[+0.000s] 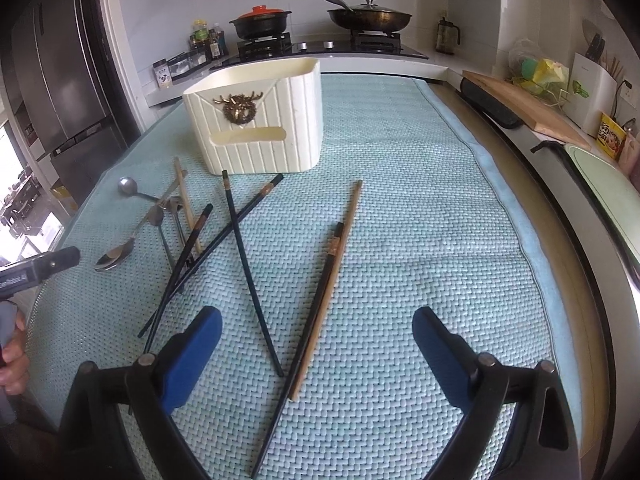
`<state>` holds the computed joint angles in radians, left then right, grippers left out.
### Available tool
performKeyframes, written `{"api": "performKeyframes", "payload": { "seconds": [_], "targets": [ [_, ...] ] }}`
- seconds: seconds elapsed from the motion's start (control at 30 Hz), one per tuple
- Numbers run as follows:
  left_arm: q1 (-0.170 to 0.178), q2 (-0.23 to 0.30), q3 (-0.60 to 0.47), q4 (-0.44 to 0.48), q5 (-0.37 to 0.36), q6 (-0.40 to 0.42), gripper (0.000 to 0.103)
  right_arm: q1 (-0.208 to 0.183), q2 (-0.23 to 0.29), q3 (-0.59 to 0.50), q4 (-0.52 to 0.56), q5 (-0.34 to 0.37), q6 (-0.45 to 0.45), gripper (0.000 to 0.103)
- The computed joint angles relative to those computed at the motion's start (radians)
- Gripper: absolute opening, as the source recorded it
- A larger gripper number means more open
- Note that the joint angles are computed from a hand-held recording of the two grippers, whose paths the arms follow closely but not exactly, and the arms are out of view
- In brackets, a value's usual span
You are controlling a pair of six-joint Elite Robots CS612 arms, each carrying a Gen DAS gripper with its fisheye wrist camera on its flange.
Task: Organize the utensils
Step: 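Move the left tool down toward the silver spoons on the towel, then close the left tool on a silver spoon handle while the right tool approaches the spoons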
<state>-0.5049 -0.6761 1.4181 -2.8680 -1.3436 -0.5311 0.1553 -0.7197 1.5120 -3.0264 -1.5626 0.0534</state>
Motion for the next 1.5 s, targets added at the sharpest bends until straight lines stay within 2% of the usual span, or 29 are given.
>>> {"api": "performKeyframes", "payload": {
  "seconds": [0.13,0.2,0.23,0.33,0.4,0.43,0.47,0.5,0.57,0.63,0.7,0.8,0.93,1.03,1.07,1.13,1.23,1.3,1.33,1.43,1.5],
  "targets": [
    [0.013,0.038,-0.054,0.047,-0.027,0.006,0.098,0.01,0.011,-0.032,-0.001,0.023,-0.017,0.098],
    [0.022,0.052,-0.077,0.072,-0.061,0.002,0.088,0.015,0.015,-0.043,0.0,0.029,-0.025,0.098],
    [0.025,0.057,-0.086,0.086,-0.073,0.006,0.087,0.017,0.017,-0.049,0.002,0.031,-0.028,0.098],
    [0.025,0.067,-0.101,0.114,-0.073,0.028,0.077,0.02,0.022,-0.063,0.016,0.038,-0.032,0.098],
    [0.027,0.07,-0.101,0.117,-0.089,0.033,0.061,0.022,0.026,-0.07,0.022,0.039,-0.03,0.098],
    [0.024,0.069,-0.095,0.104,-0.071,0.033,0.059,0.022,0.028,-0.073,0.026,0.041,-0.029,0.098],
    [0.023,0.068,-0.09,0.095,-0.062,0.035,0.046,0.023,0.031,-0.077,0.03,0.041,-0.028,0.098],
    [0.023,0.067,-0.087,0.091,-0.06,0.033,0.037,0.024,0.033,-0.081,0.034,0.044,-0.03,0.098],
    [0.027,0.066,-0.078,0.064,-0.079,0.021,0.035,0.027,0.04,-0.092,0.048,0.048,-0.037,0.098],
    [0.031,0.065,-0.067,0.04,-0.092,0.004,0.028,0.031,0.048,-0.106,0.063,0.057,-0.049,0.098],
    [0.033,0.06,-0.056,0.03,-0.099,-0.003,0.017,0.036,0.056,-0.123,0.073,0.072,-0.069,0.098],
    [0.037,0.053,-0.044,0.026,-0.125,-0.008,0.017,0.043,0.076,-0.167,0.103,0.131,-0.111,0.097],
    [0.041,0.041,-0.036,0.038,-0.141,-0.002,0.018,0.049,0.117,-0.262,0.203,0.237,-0.158,0.076],
    [0.046,0.03,-0.027,0.031,-0.158,0.01,0.025,0.054,0.163,-0.359,0.308,0.315,-0.196,0.063],
    [0.048,0.027,-0.026,0.029,-0.164,0.013,0.026,0.057,0.183,-0.398,0.35,0.331,-0.209,0.059],
    [0.051,0.023,-0.026,0.035,-0.176,0.025,0.026,0.06,0.225,-0.479,0.448,0.35,-0.224,0.046],
    [0.053,0.015,-0.02,0.047,-0.182,0.043,0.027,0.067,0.278,-0.574,0.549,0.337,-0.235,0.04],
    [0.054,0.007,-0.011,0.049,-0.181,0.058,0.045,0.073,0.295,-0.604,0.559,0.31,-0.246,0.04],
    [0.053,0.004,-0.006,0.046,-0.177,0.063,0.047,0.076,0.303,-0.617,0.565,0.3,-0.251,0.038],
    [0.057,-0.001,-0.002,0.038,-0.197,0.071,0.048,0.088,0.33,-0.668,0.589,0.264,-0.284,0.029],
    [0.059,0.001,-0.013,0.031,-0.203,0.076,0.048,0.096,0.351,-0.707,0.61,0.231,-0.296,0.028]
  ]
}}
